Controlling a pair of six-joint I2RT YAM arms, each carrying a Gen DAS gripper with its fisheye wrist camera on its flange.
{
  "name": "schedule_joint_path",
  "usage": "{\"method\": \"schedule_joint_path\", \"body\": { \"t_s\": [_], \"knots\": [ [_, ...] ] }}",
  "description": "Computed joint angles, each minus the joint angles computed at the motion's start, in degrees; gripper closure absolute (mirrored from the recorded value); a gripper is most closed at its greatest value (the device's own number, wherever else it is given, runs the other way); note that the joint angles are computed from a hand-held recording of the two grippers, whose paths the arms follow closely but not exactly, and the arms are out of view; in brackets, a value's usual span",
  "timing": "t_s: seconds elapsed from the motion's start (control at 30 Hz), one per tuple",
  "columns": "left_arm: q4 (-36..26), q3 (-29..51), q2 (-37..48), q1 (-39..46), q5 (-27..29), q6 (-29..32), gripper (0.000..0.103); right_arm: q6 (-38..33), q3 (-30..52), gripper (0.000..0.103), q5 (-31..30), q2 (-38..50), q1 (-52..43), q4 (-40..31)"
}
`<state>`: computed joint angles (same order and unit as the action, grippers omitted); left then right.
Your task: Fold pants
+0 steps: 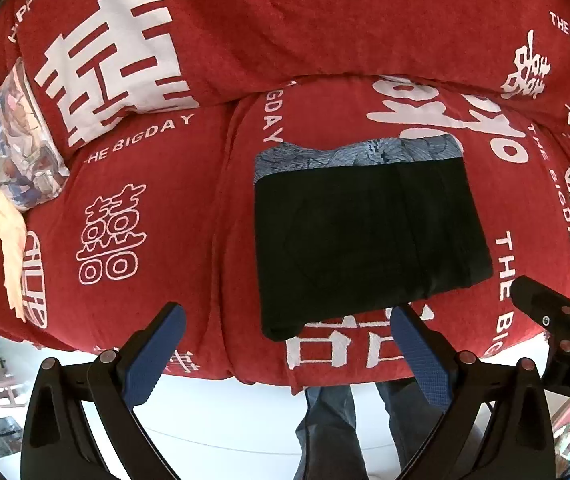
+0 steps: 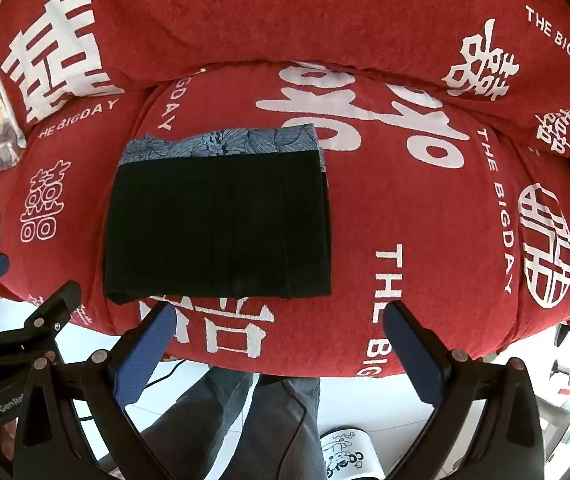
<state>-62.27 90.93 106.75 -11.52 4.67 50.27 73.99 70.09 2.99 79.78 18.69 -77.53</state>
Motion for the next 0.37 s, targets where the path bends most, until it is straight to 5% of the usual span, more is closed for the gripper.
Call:
{"method": "schedule_joint_path", "body": {
  "t_s": [0.37],
  "knots": [
    [-0.61,0.03,0.33,0.03,0.23,-0.71,0.001,-0.08,-0.59,0.000,-0.20,-0.41,-0.26,0.33]
  ]
}}
